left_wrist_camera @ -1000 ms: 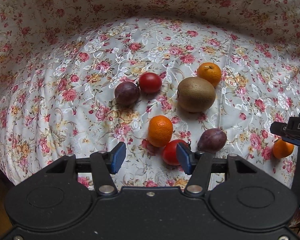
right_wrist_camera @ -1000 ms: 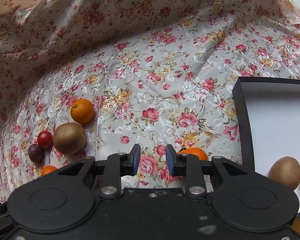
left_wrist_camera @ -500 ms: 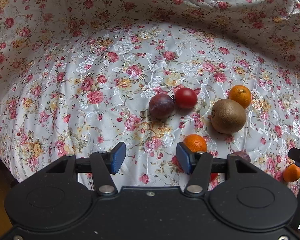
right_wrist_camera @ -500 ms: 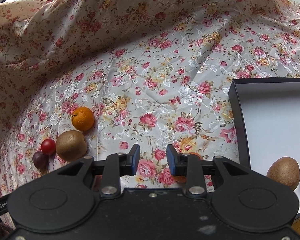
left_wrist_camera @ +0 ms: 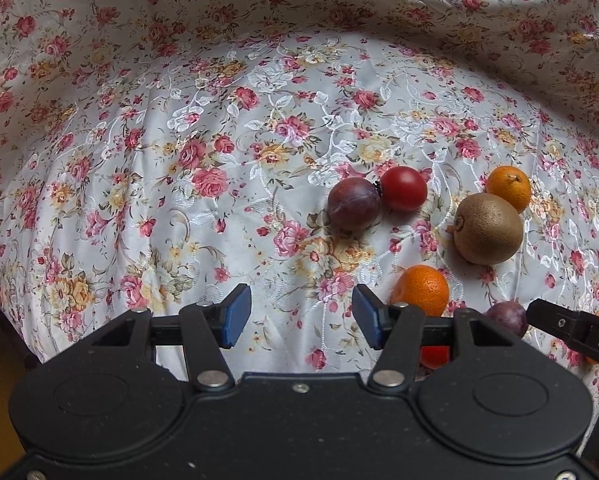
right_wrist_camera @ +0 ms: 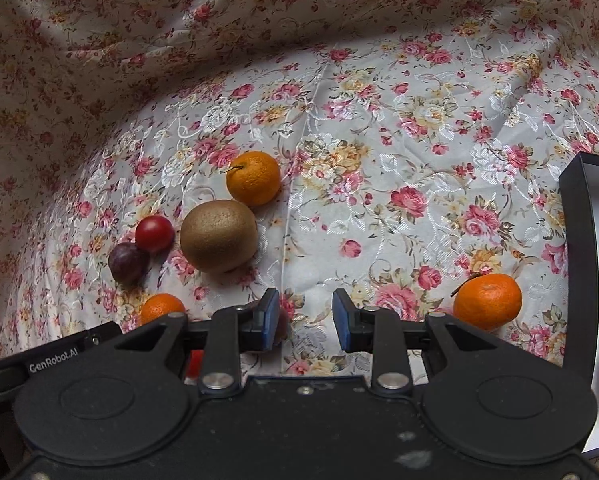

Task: Organize fruits
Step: 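Grasp the dark purple plum with the right gripper, then grasp the tangerine with the left gripper while the right gripper holds the plum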

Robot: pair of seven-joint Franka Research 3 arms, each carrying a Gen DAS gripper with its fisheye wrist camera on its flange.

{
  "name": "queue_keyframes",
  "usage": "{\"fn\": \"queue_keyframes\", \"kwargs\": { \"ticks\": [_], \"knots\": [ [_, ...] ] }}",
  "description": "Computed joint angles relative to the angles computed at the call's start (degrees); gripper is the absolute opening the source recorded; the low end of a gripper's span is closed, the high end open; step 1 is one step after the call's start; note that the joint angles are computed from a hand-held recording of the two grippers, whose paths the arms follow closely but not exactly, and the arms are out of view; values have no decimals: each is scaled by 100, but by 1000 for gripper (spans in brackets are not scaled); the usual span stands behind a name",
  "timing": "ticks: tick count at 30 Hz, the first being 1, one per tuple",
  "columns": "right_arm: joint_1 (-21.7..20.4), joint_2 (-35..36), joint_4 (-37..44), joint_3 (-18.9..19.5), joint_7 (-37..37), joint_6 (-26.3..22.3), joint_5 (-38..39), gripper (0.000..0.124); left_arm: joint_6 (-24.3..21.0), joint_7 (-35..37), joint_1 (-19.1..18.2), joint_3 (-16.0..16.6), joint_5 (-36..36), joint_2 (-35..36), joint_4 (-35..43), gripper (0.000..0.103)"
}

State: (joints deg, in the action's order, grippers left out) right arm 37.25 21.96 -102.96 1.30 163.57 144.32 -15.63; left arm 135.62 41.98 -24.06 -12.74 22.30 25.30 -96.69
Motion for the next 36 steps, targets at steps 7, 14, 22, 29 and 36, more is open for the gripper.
{"fn": "queue_keyframes", "kwargs": {
  "ticks": [7,14,22,29,36],
  "knots": [
    [59,361,470,42,-353,-123,229,33,41,7,62,-6,-66,-58,-111,62],
    [86,525,659,19,-455,-204,345,38,139,86,91,-21,-78,-113,-201,62],
    [125,721,889,-20,-553,-327,556,39,254,219,104,-43,-96,-152,-269,62],
    [159,806,1022,-43,-592,-464,575,39,268,263,47,-32,6,-140,-241,62],
    [215,681,892,-81,-557,-505,476,38,264,378,-3,-42,73,-117,-200,62]
  ]
}}
